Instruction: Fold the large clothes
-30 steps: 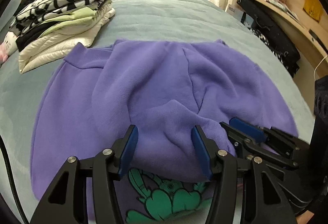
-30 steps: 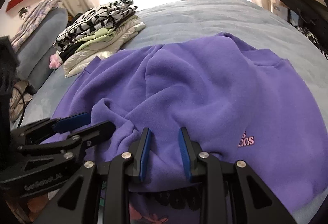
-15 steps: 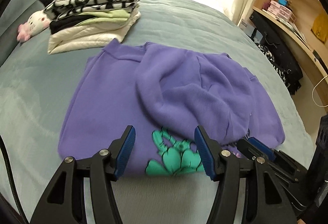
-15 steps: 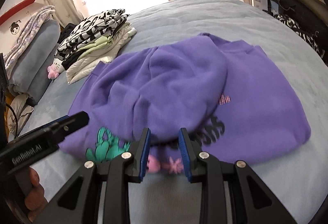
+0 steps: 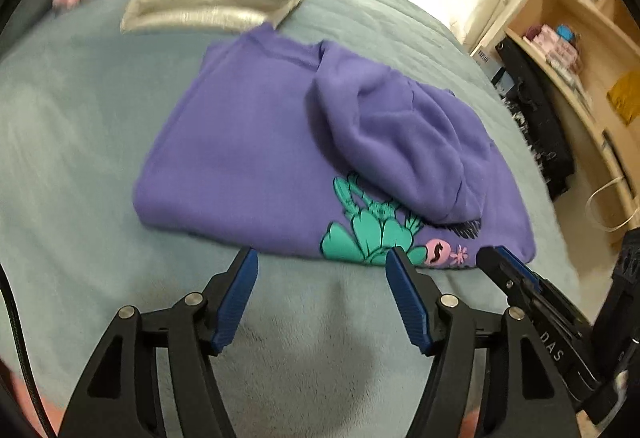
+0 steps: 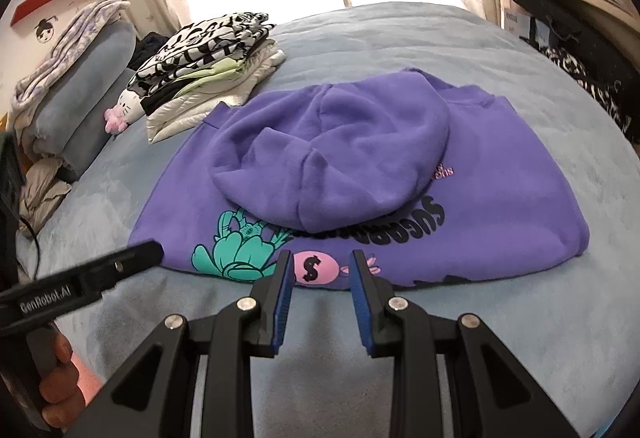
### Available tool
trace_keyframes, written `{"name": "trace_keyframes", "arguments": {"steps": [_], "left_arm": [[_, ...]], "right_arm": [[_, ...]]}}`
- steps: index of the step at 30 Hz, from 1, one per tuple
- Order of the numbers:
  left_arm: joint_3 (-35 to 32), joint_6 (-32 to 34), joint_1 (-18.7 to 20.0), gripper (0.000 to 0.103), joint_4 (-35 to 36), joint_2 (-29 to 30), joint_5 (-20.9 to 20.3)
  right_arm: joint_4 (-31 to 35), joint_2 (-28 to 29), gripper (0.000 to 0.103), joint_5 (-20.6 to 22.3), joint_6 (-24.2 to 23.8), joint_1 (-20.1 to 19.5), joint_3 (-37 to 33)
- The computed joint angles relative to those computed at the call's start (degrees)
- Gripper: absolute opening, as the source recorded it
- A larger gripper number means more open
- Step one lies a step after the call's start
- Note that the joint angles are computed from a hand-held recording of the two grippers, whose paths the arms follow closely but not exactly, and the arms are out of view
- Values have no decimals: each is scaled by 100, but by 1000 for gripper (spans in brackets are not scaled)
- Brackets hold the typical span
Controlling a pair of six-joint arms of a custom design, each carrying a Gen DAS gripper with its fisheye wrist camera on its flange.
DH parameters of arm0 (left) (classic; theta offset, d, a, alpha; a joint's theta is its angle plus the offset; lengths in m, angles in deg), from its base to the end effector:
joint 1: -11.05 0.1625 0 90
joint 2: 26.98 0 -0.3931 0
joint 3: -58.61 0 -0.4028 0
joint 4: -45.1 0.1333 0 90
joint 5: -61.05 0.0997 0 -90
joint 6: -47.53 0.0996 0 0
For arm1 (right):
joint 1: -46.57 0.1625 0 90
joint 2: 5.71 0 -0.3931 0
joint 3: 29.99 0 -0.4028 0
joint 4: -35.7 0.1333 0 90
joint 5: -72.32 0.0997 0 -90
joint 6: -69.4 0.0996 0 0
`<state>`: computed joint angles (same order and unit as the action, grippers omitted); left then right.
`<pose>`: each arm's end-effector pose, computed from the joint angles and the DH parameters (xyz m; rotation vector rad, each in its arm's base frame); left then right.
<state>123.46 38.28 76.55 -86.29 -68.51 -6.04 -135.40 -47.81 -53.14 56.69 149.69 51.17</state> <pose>-0.1700 -0.7879 0.2074 0.2813 2.7790 -0.5890 0.2399 -0.6965 0.1787 0.2470 -2.3854 0.9174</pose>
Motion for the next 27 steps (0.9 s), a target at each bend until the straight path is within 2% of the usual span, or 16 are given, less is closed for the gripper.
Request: {"name": "trace_keyframes", "arguments": {"steps": [4,7,9,13,16,20,23,25,27], "left_arm": [[36,-612,398,65,-284,13,-1001],[48,-1131,656,65,-578,102,-1480],[86,-1248,750,65,-858,152,-1626],[9,-1167,761,65,-1260,310,-1471],[-266,-1195,774,65,-1301,521,-1357],[-935,-1351,819,64,-1186,938,-1261],[-1496,-1190,771,62,-1053,1270,-962],[-1799,-1008,721,54,-1132,1481,-677],[-2023,-880,722,35,-1226,1631,-567]], "right_arm": [[-244,180,28,-135,-340,51,-121],[-301,287,28,-91,-523,53,-205],[-273,333,28,-32,-563,44,-254],[-196,412,28,37,-571,15,-370],[-134,477,28,70,-565,0,-482],[-161,551,28,102,-623,-8,-592],[-128,659,27,113,-737,-9,-824],[-130,725,25,149,-778,-5,-1010],[-169,847,24,162,-870,1,-1283]]}}
